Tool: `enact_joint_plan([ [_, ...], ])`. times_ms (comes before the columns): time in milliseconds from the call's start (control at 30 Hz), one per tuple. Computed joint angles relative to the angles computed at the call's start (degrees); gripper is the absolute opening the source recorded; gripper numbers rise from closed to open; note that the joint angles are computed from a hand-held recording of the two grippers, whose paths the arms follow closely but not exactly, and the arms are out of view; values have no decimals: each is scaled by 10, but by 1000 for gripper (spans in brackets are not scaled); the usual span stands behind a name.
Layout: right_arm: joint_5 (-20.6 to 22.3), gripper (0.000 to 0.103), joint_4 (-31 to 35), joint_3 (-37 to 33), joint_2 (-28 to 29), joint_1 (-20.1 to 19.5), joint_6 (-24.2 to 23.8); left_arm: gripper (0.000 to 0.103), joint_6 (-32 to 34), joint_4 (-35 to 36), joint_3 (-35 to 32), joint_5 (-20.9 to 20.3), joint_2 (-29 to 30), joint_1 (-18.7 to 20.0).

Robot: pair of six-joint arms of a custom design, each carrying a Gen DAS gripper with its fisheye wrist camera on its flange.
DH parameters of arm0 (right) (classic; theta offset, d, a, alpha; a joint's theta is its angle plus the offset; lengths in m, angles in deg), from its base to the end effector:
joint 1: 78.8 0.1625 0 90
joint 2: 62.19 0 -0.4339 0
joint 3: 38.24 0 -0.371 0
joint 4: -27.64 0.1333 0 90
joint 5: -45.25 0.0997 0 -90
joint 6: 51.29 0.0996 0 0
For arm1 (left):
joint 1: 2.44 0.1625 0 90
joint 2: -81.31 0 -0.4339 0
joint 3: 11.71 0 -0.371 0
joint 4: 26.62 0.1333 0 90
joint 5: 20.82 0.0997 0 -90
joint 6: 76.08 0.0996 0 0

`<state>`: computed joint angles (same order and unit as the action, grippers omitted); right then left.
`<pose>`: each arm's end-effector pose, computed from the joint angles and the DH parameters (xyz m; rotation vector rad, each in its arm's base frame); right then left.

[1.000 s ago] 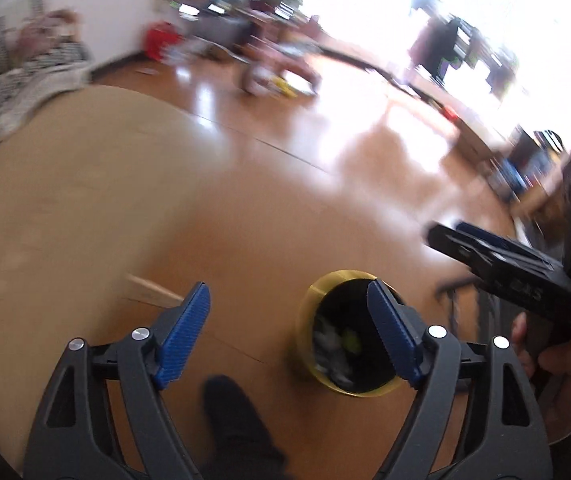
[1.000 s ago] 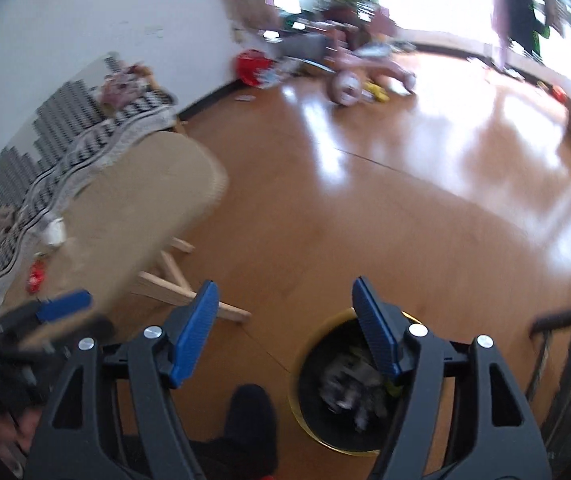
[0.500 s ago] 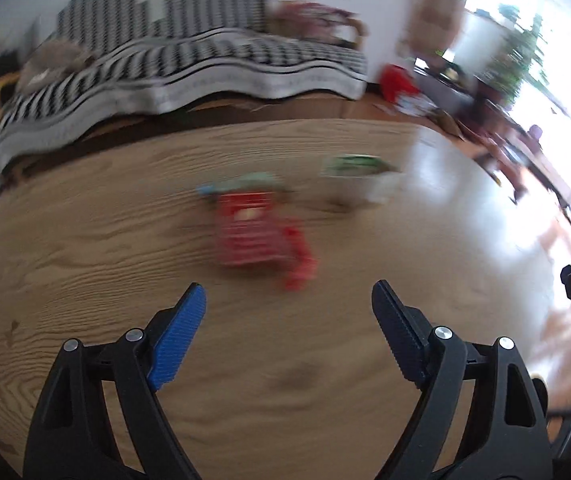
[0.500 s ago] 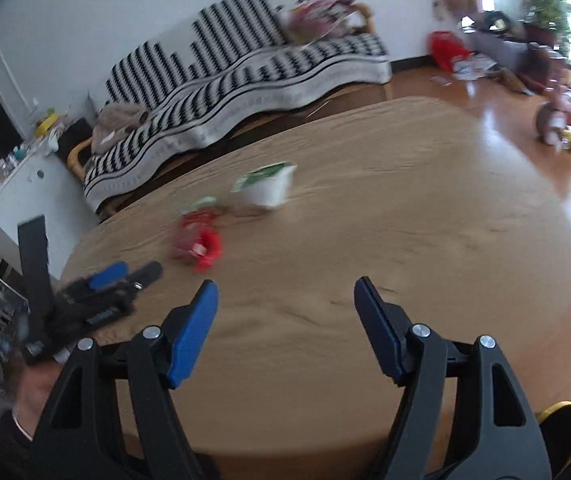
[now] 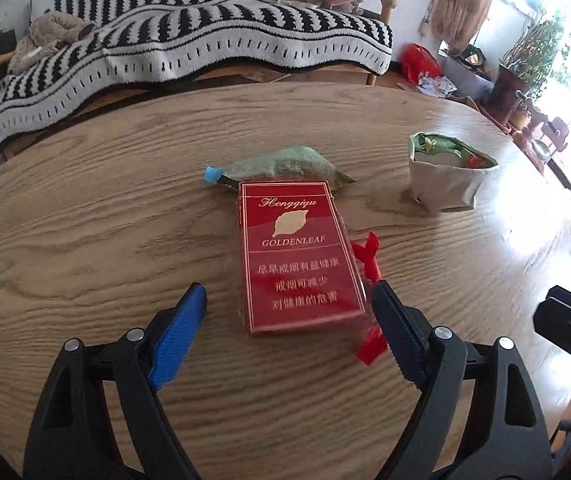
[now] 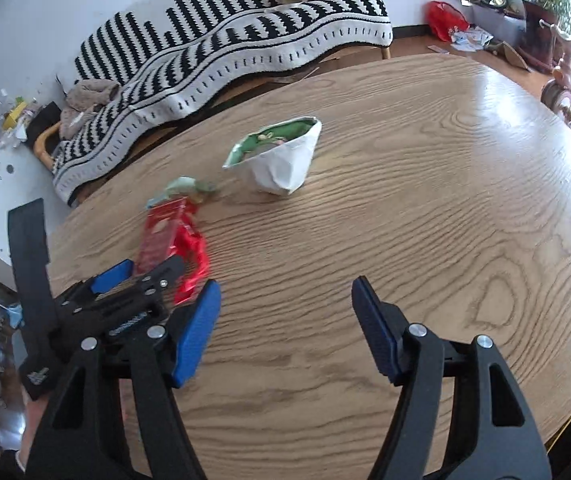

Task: Collect trash
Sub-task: 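Swing both open tools back toward the table, then grasp the red ribbon with the right tool while the left tool grasps the red GOLDENLEAF box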

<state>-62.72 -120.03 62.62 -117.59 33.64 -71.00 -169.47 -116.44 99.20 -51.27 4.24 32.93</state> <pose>0.3330 -0.5377 0.1837 0.9686 -2.6460 0.3119 -0.2479 -0.4448 0.2812 -0.3542 2.1276 -0.9895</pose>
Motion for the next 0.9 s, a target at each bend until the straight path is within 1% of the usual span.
enact_joint_plan([
  [33, -3, 67, -6, -1, 5, 0, -6, 78, 8, -8, 3, 2, -3, 3],
  [67, -7, 67, -13, 0, 10, 2, -10, 68, 5, 0, 3, 7, -4, 4],
  [100, -12, 67, -16, -2, 18, 4, -13, 62, -4, 27, -3, 11, -1, 4],
  [133, -13, 66, -13, -6, 26, 6, -14, 54, -7, 45, -6, 10, -3, 3],
  [233, -17, 66, -11, -10, 45, 12, -16, 54, 3, 23, 13, 2, -23, -4],
  [267, -17, 66, -10, -10, 52, 15, -16, 54, -6, 36, 14, -5, -29, -9],
  [367, -22, 66, -17, -7, 70, 29, -23, 54, -53, 109, 12, -14, -47, -32],
  [433, -25, 64, -25, -5, 85, 39, -31, 54, -96, 163, 10, -24, -64, -53],
  [500, -41, 62, -52, -2, 101, 51, -46, 54, -146, 219, 10, -36, -83, -76],
  [533, -49, 60, -67, 1, 107, 56, -53, 54, -161, 236, 10, -41, -89, -84],
  [600, -49, 47, -77, 1, 114, 62, -54, 54, -188, 268, 14, -53, -100, -102],
  [633, -58, 23, -86, 4, 116, 65, -56, 54, -200, 285, 15, -62, -104, -112],
  [667, -70, 15, -94, 5, 120, 70, -60, 54, -207, 295, 16, -69, -107, -118],
  [700, -72, 15, -95, 7, 120, 71, -61, 54, -214, 306, 18, -77, -108, -125],
  [800, -54, 14, -75, 7, 111, 65, -46, 54, -220, 318, 21, -89, -114, -135],
  [900, -30, 14, -64, 6, 97, 59, -31, 54, -241, 336, 18, -97, -117, -144],
])
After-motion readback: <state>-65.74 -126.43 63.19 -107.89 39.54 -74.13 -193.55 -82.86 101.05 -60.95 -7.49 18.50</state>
